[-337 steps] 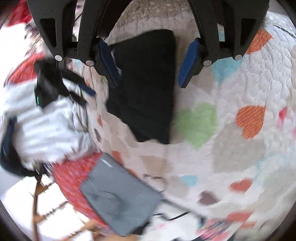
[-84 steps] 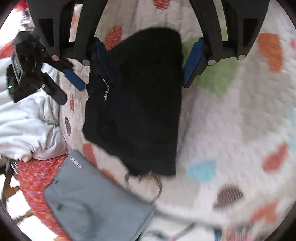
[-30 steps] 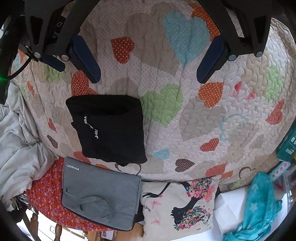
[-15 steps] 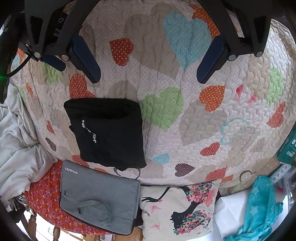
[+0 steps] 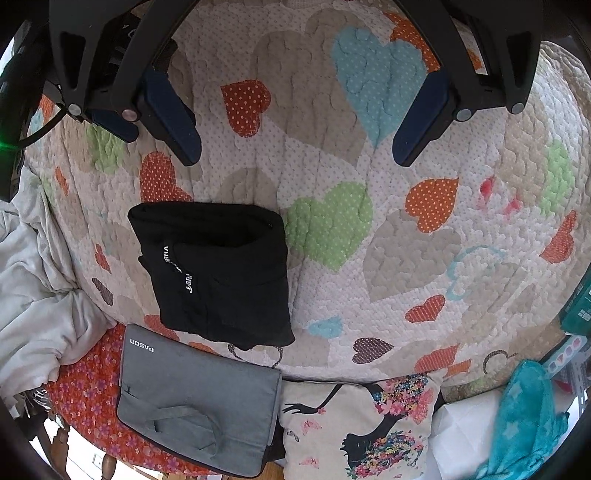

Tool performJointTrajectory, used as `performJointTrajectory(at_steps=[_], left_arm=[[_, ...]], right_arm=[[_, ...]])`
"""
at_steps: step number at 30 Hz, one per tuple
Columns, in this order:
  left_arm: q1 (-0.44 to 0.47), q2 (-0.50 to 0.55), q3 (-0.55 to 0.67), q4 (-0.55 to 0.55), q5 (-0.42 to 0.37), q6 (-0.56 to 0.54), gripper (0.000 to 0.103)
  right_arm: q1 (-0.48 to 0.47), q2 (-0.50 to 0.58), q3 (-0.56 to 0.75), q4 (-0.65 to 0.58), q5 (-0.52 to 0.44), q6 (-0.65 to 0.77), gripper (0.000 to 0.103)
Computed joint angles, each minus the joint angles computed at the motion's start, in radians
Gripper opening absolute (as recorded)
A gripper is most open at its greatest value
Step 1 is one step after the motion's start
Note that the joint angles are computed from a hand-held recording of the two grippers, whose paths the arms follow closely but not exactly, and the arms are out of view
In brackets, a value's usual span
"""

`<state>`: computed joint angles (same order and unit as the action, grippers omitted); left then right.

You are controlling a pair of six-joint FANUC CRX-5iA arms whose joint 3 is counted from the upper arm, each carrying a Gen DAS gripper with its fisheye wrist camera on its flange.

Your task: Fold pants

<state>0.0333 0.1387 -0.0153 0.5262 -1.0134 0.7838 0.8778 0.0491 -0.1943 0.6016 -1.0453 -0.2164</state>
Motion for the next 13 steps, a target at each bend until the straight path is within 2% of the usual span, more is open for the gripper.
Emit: performJointTrajectory(at_steps=[5,13], left_arm=[[-0.002,0.008,0.009,-0.013,-0.017,0.011,0.103],[-0.005,0.004,0.003,-0.013,-0.002,0.005,0.103]], right_arm=[[0.001,0.003,0.003,-0.003,-0.002,0.003,0.088],[0.002,0.012,0.01,-0.006,-0.008,0.012,0.089]])
